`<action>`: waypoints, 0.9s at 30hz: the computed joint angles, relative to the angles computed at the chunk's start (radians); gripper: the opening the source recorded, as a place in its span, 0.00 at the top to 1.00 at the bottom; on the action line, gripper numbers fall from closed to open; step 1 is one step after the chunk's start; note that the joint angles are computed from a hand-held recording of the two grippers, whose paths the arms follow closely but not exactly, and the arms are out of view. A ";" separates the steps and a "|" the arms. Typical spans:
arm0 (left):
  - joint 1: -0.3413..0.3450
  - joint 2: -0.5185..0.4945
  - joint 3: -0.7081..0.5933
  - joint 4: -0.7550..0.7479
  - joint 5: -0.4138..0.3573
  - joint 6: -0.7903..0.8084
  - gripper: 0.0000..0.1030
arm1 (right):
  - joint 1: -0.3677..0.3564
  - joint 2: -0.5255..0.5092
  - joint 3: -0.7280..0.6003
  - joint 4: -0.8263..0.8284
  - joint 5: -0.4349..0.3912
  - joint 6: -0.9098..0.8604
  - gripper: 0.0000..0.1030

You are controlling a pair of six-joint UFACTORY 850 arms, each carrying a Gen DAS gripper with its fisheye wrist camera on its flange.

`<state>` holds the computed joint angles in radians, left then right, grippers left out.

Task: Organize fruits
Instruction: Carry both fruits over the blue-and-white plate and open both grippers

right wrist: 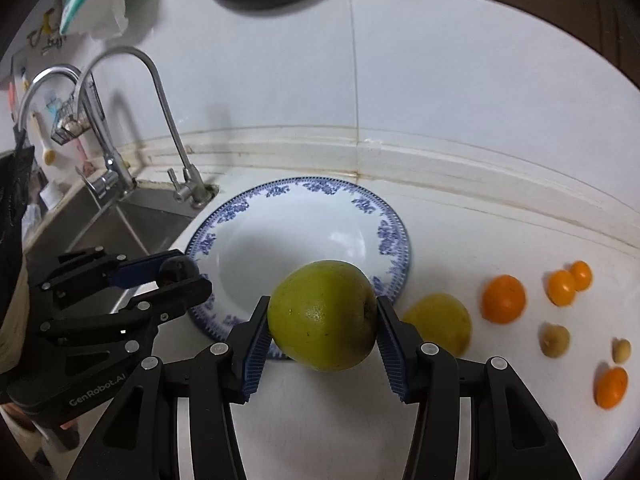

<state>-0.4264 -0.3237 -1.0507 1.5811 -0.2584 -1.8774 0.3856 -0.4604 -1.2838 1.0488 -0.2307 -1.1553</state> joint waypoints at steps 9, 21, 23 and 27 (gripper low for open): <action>0.053 -0.062 -0.047 -0.099 0.062 0.109 0.71 | 0.014 -0.102 -0.111 -0.326 -0.033 0.340 0.51; 0.061 -0.096 -0.075 -0.257 0.064 0.271 0.71 | 0.021 -0.123 -0.125 -0.388 -0.019 0.391 0.51; 0.061 -0.093 -0.075 -0.259 0.064 0.274 0.70 | 0.022 -0.124 -0.126 -0.375 -0.021 0.381 0.51; 0.050 -0.075 -0.063 -0.221 0.024 0.234 0.60 | 0.022 -0.120 -0.118 -0.335 -0.011 0.336 0.50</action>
